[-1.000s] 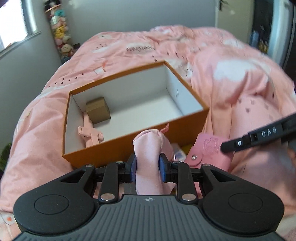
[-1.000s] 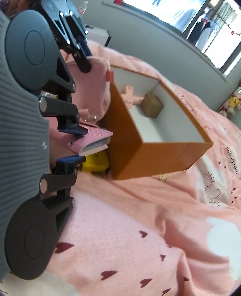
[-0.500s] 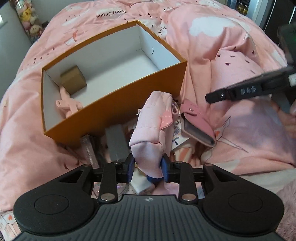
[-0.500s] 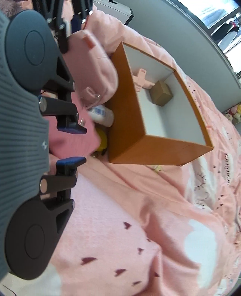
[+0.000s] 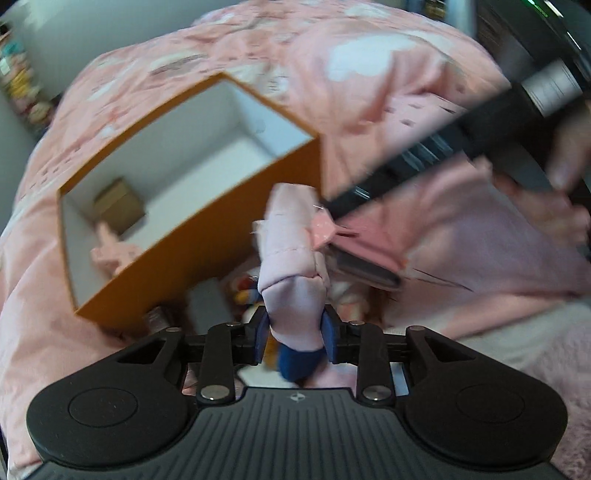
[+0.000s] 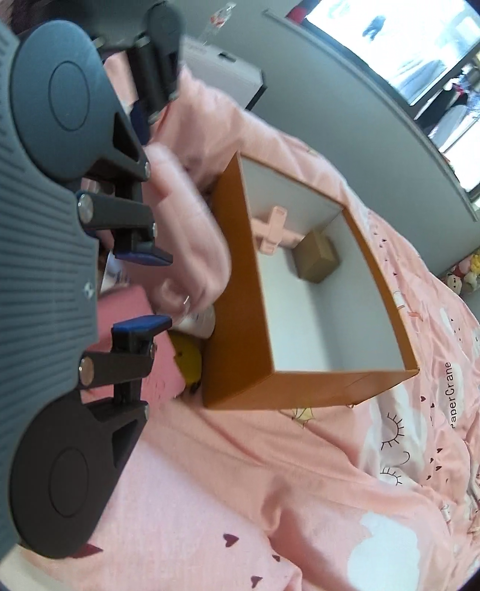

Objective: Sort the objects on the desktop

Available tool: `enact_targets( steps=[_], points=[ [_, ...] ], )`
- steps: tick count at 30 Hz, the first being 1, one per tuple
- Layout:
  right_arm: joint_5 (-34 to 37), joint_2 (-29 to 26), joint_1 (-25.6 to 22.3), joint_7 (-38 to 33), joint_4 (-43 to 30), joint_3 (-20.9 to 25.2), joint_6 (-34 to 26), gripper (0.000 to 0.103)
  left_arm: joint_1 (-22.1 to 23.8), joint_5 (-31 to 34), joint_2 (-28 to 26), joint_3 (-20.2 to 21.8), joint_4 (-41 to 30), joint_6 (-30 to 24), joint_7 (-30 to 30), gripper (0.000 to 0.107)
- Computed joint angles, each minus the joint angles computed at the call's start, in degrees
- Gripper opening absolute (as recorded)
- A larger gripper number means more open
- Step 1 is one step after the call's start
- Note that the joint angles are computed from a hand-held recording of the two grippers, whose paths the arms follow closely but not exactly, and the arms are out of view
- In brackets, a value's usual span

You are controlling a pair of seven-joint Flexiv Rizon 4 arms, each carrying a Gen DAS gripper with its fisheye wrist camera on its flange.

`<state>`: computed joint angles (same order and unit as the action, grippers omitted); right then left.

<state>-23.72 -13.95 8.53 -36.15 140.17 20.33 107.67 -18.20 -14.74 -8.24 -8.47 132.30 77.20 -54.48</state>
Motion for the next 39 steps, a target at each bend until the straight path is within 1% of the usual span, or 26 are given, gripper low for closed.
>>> enact_targets(
  steps=[1, 4, 7, 9, 10, 11, 12, 13, 15, 16, 17, 18, 19, 20, 23, 27, 30, 32, 37, 39],
  points=[
    [-0.5, -0.3, -1.5, 1.1, -0.1, 1.2, 0.7, 0.033, -0.2, 0.7, -0.1, 0.0, -0.1, -0.4, 0.2, 0.033],
    [-2.3, -0.5, -3.8, 3.8, 0.0, 2.5, 2.6, 0.034, -1.3, 5.7, -1.2, 1.1, -1.0, -0.9, -2.0, 0.032],
    [-7.6, -1.4, -7.2, 7.9, -0.2, 4.0, 4.4, 0.037, -0.8, 4.7, -1.3, 0.4, -0.6, -0.5, -1.6, 0.032],
    [-11.6, -2.4, -8.9, 10.9, -0.6, 4.6, 4.4, 0.037, -0.7, 4.5, -1.4, 0.3, -0.7, -0.8, -1.6, 0.032],
    [-14.0, -3.1, -9.7, 12.5, -0.9, 4.8, 4.2, 0.033, -0.8, 5.0, -1.4, 0.5, -0.9, -1.3, -2.1, 0.032],
    [-13.8, -3.4, -8.9, 12.7, -0.8, 4.1, 4.9, 0.028, -0.8, 5.3, -1.4, 0.7, -1.0, -1.6, -2.4, 0.033],
    [-14.2, -3.9, -8.5, 13.0, -0.8, 3.6, 5.8, 0.017, -0.8, 5.4, -1.4, 0.7, -1.1, -1.8, -2.5, 0.034],
    [-15.0, -4.4, -8.4, 13.2, -0.7, 3.2, 6.9, 0.015, -0.8, 5.6, -1.4, 0.8, -1.2, -2.0, -2.9, 0.034],
    [-13.5, -3.6, -5.2, 12.1, -0.4, 0.7, 7.0, 0.013, -0.6, 5.2, -1.2, 0.6, -1.6, -2.9, -2.9, 0.038],
    [-12.9, -3.1, -3.8, 11.3, -0.2, -0.3, 6.6, 0.012, -0.3, 4.1, -1.0, 0.3, -1.5, -3.4, -2.3, 0.039],
    [-12.3, -2.7, -2.8, 10.7, -0.2, -0.9, 6.2, 0.012, 0.1, 2.7, -0.7, 0.0, -1.4, -3.7, -1.5, 0.042],
    [-12.2, -2.5, -2.4, 10.4, -0.2, -1.2, 6.0, 0.012, 0.3, 1.5, -0.5, -0.3, -1.2, -3.8, -0.9, 0.05],
    [-12.3, -2.5, -2.3, 10.3, -0.2, -1.2, 5.9, 0.012, 0.3, 1.0, -0.2, -0.2, -1.2, -3.7, -0.8, 0.053],
    [-12.4, -2.6, -2.4, 10.4, -0.2, -1.2, 5.9, 0.012, 0.2, 0.9, 0.1, -0.1, -1.3, -3.6, -0.6, 0.055],
    [-12.0, -2.8, -1.9, 10.0, -0.2, -1.4, 6.1, 0.012, 0.2, -0.7, 0.9, -0.2, -1.6, -4.5, 0.8, 0.056],
    [-13.0, -3.3, -2.5, 10.1, -0.5, -0.9, 6.4, 0.011, -0.2, 0.0, 1.2, 0.3, -3.1, -6.0, 0.3, 0.057],
    [-14.8, -3.6, -3.7, 10.9, -0.7, -0.3, 6.7, 0.01, 0.2, -3.1, 1.3, -0.1, -4.1, -7.4, 2.5, 0.061],
    [-16.8, -4.1, -5.1, 12.2, -0.8, 0.3, 7.3, 0.009, 0.2, -2.9, 0.5, 0.2, -5.7, -8.9, 1.7, 0.062],
    [-18.1, -4.3, -4.8, 13.1, -0.8, -0.4, 8.0, 0.009, 0.0, 1.2, -2.9, 1.0, -10.4, -12.6, -2.3, 0.062],
    [-18.2, -4.2, -4.4, 13.3, -0.8, -0.8, 8.1, 0.009, 0.2, 0.7, -3.8, 0.6, -11.0, -13.6, -2.3, 0.061]
  ],
)
